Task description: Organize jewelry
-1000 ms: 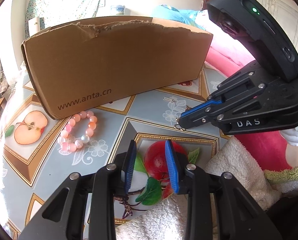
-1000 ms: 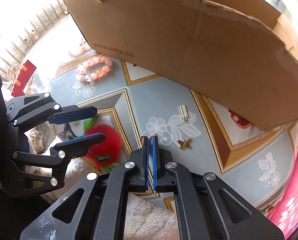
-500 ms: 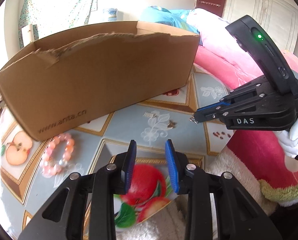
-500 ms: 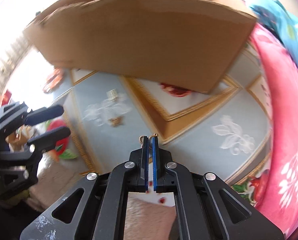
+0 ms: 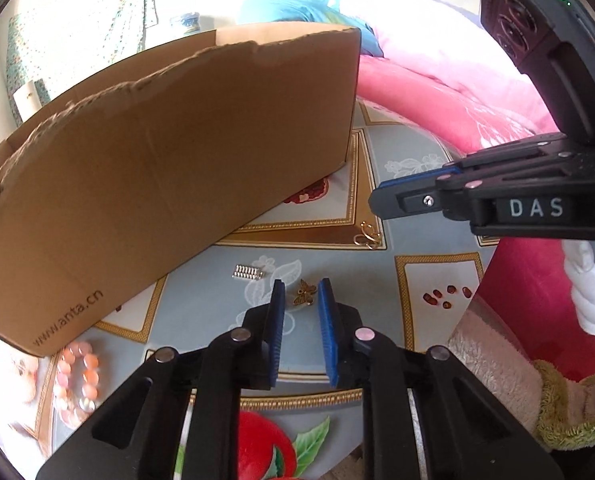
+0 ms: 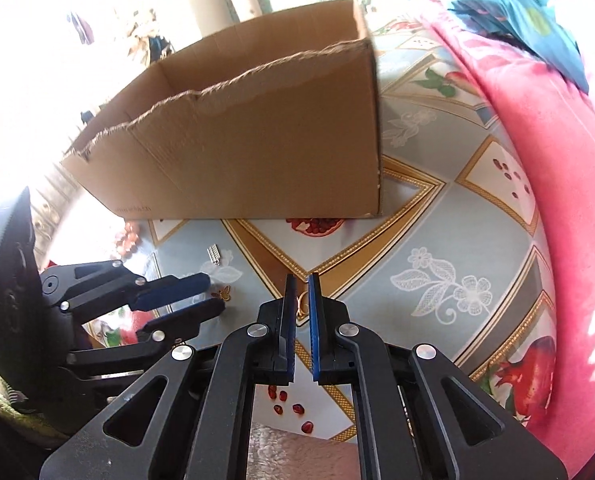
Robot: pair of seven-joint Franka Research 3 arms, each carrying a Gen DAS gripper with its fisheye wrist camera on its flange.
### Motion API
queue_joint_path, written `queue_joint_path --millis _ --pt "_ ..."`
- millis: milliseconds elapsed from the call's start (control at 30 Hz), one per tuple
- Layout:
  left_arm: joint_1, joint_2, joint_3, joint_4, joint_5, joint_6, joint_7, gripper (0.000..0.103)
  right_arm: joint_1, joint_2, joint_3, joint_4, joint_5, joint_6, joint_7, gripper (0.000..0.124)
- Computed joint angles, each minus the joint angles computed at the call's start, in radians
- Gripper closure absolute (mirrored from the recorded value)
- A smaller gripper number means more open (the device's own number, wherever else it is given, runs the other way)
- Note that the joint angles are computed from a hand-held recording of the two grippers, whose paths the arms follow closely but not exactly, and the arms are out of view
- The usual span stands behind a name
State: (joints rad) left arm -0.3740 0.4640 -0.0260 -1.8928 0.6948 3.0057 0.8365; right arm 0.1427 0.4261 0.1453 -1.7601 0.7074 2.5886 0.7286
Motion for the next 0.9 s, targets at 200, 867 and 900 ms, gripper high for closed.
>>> queue_joint_path --millis 200,867,900 --pt "-0.025 0.005 0.008 0.030 0.043 -0.065 0.002 0.096 -0.039 -0.020 0.017 -0.029 0.065 -0.004 -0.037 0.118" --pt "0.000 -0.038 0.001 -0.014 0.115 -0.058 -0.137 0.096 0.103 0.091 -0.034 0.060 -0.175 0.095 0.170 0.118" --pt "0.003 -0.038 -0.001 -0.017 0.113 -0.055 -0.137 0.096 0.099 0.097 -0.028 0.064 -0.193 0.091 0.177 0.118"
